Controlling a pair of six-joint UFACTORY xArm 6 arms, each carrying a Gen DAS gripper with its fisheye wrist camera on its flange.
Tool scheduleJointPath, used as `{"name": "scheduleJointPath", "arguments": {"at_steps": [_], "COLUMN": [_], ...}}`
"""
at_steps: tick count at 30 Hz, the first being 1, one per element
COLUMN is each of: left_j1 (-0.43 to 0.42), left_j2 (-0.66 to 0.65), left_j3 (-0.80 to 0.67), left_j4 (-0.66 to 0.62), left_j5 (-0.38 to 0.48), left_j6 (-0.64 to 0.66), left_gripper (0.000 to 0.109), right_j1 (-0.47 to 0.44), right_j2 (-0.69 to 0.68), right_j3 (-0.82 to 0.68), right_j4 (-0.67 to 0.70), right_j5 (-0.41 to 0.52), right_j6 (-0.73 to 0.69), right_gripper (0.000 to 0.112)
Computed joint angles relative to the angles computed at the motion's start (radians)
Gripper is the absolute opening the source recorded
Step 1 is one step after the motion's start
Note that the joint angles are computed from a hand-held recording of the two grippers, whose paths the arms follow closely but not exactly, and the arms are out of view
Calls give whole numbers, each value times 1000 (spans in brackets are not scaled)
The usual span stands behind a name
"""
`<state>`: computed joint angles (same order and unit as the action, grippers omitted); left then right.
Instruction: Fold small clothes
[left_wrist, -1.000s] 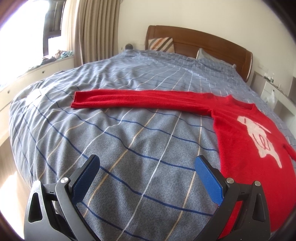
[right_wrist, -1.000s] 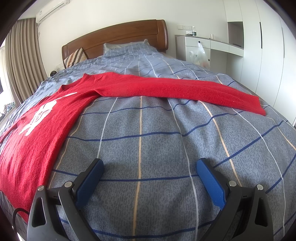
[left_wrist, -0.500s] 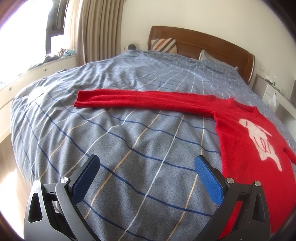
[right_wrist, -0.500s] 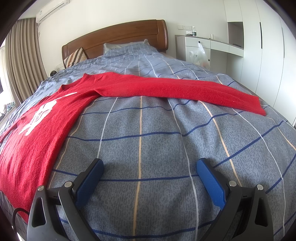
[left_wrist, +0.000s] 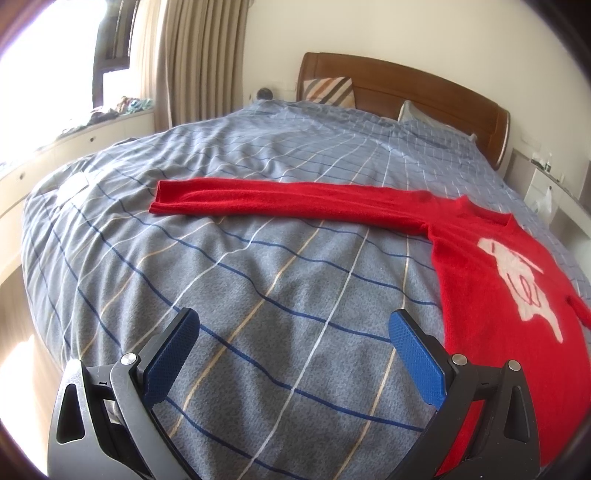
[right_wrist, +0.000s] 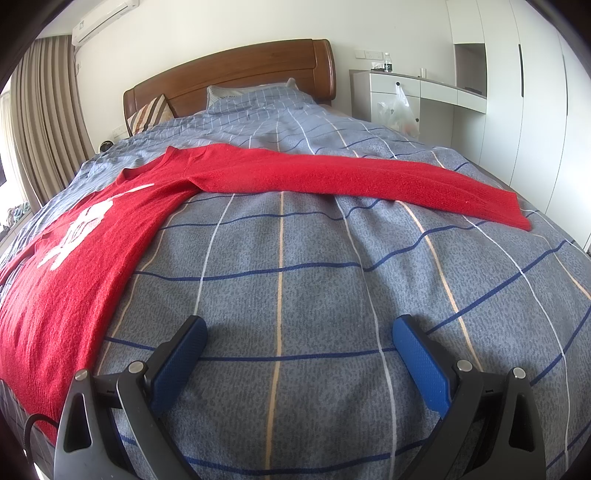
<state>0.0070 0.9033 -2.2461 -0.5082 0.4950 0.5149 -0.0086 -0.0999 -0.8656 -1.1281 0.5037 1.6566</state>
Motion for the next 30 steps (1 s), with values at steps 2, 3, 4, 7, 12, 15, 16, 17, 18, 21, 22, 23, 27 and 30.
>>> {"name": "scheduleJointPath", "arguments": {"at_steps": [2, 3, 4, 7, 12, 15, 16, 17, 18, 21, 22, 23, 27, 30], "left_j1": [0, 0, 0, 0, 1, 2, 1, 1, 1, 1, 1, 1, 0, -3], "left_j2": [0, 0, 0, 0, -1, -1, -1, -1, -1, 0, 0, 0, 3, 16], "left_j3": [0, 0, 0, 0, 1, 0, 1, 1, 1, 1, 1, 1, -1, -17], "left_j4": [0, 1, 1, 1, 9, 8, 8, 8, 8, 9, 9, 10, 23, 54], "left_j5": [0, 0, 0, 0, 3, 1, 0, 0, 0, 0, 0, 1, 3, 8], "left_j6": [0, -1, -1, -2, -10, -8, -9, -9, -10, -11, -11, -11, -16, -35], "left_gripper": [102, 102, 102, 102, 102, 102, 102, 102, 102, 102, 102, 102, 102, 102], "right_j1": [0, 0, 0, 0, 0, 0, 0, 0, 0, 1, 1, 1, 1, 1], "right_j2": [0, 0, 0, 0, 0, 0, 0, 0, 0, 0, 0, 0, 0, 0], "right_j3": [0, 0, 0, 0, 0, -1, -1, -1, -1, -1, -1, -1, 0, 0], "right_j4": [0, 0, 0, 0, 0, 0, 0, 0, 0, 1, 1, 1, 0, 2], "right_j5": [0, 0, 0, 0, 0, 1, 1, 1, 1, 1, 1, 1, 2, 1], "right_j6": [0, 0, 0, 0, 0, -1, -1, -1, -1, -1, -1, -1, -1, -2], "right_gripper": [100, 100, 100, 100, 100, 100, 100, 100, 100, 100, 100, 100, 100, 100]}}
